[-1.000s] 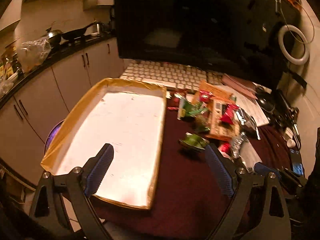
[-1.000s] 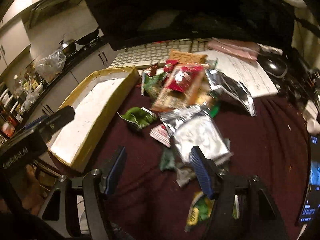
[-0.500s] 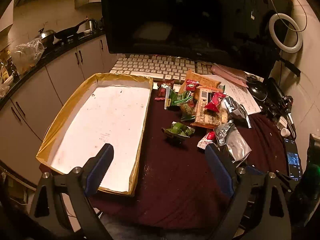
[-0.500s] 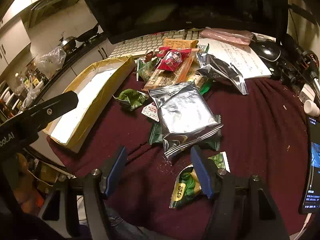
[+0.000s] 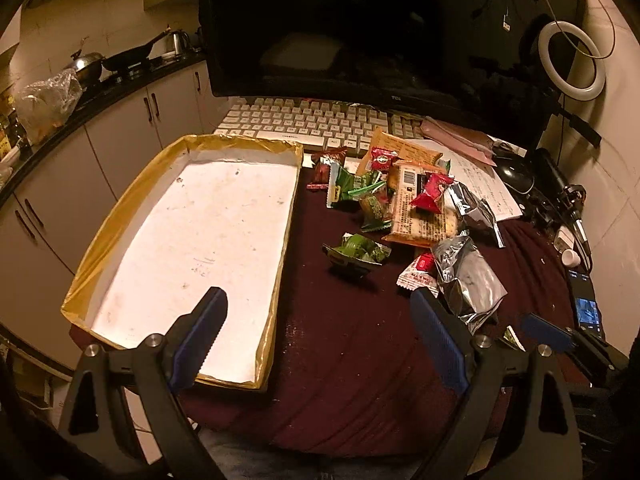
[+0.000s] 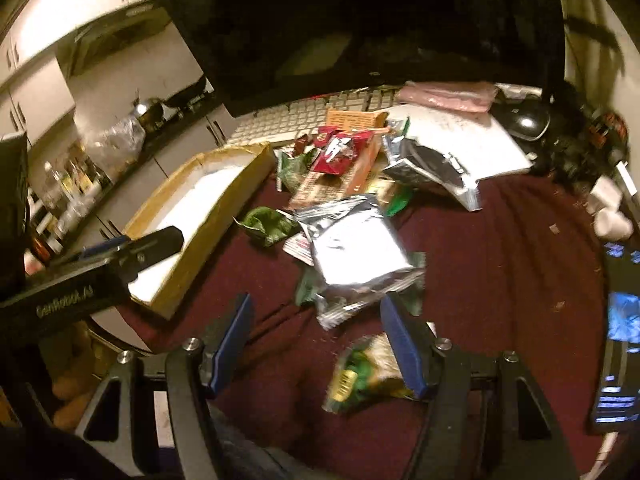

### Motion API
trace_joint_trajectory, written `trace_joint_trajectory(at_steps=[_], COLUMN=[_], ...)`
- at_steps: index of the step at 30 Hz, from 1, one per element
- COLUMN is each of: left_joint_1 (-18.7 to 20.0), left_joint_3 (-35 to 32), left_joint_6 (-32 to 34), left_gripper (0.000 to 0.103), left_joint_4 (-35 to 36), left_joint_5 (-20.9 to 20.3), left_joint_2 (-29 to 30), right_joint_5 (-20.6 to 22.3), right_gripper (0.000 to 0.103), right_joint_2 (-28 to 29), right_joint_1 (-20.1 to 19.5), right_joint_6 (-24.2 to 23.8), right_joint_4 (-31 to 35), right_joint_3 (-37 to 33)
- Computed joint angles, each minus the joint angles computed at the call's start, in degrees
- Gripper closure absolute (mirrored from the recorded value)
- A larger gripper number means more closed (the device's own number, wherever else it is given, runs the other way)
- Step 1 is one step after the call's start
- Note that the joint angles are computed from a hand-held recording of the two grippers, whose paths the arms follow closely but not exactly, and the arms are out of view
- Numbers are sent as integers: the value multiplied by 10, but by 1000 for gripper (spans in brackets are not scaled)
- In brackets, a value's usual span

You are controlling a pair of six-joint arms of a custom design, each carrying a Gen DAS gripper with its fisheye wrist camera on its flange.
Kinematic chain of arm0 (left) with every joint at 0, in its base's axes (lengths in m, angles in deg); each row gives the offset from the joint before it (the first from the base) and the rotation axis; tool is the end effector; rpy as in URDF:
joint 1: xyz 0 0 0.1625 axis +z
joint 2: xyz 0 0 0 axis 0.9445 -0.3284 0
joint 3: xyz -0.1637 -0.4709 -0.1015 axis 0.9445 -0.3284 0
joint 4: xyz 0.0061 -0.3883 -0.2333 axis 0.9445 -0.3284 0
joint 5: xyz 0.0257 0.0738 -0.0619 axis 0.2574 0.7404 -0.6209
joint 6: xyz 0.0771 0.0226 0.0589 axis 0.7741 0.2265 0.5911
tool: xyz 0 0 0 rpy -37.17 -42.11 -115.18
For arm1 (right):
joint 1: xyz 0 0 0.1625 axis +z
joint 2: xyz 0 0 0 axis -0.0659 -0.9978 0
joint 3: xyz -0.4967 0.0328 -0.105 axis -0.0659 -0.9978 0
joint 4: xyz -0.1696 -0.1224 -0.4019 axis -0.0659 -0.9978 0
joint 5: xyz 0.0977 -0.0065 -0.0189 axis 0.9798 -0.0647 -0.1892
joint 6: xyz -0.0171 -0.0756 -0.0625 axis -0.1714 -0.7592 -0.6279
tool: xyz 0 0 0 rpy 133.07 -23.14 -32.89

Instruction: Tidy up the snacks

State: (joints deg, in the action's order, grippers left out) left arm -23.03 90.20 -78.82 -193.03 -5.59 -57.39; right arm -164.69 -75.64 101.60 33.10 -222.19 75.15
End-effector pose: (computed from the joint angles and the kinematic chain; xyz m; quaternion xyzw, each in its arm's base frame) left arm -0.2982 -0.6134 0.0889 0.3333 0.8803 -0.2412 0.2363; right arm 0.1456 -0.4994 0.2500 0.0170 -0.8620 0.4187 0.2853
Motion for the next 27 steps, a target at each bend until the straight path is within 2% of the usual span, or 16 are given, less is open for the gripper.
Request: trace_joint_trajectory(at_steps=[5,11,16,20,27], left_joint_1=[1,0,0,1,1], left_joint_3=[-6,-6,-7,-7,-6], left_joint_6=[-3,-4,-5,-7,-2], left_gripper=[11,11,11,11,11], left_joint_4=[21,24,28,30,32], left_joint_5=[-4,5,12,13,9], left_joint_2=[4,9,9,9,10], right_joint_5=[-39,-90,-78,-93,-95], right_gripper=[37,37,38,50,52], right_joint_2=[-27,-23,-13,1,7], right_joint_1=[14,15,0,1,3], right_joint_6=[47,47,53,42,30], right_joint_4=[68,73,87,73,51], right_joint_3=[-4,-3,-5,-8,-4])
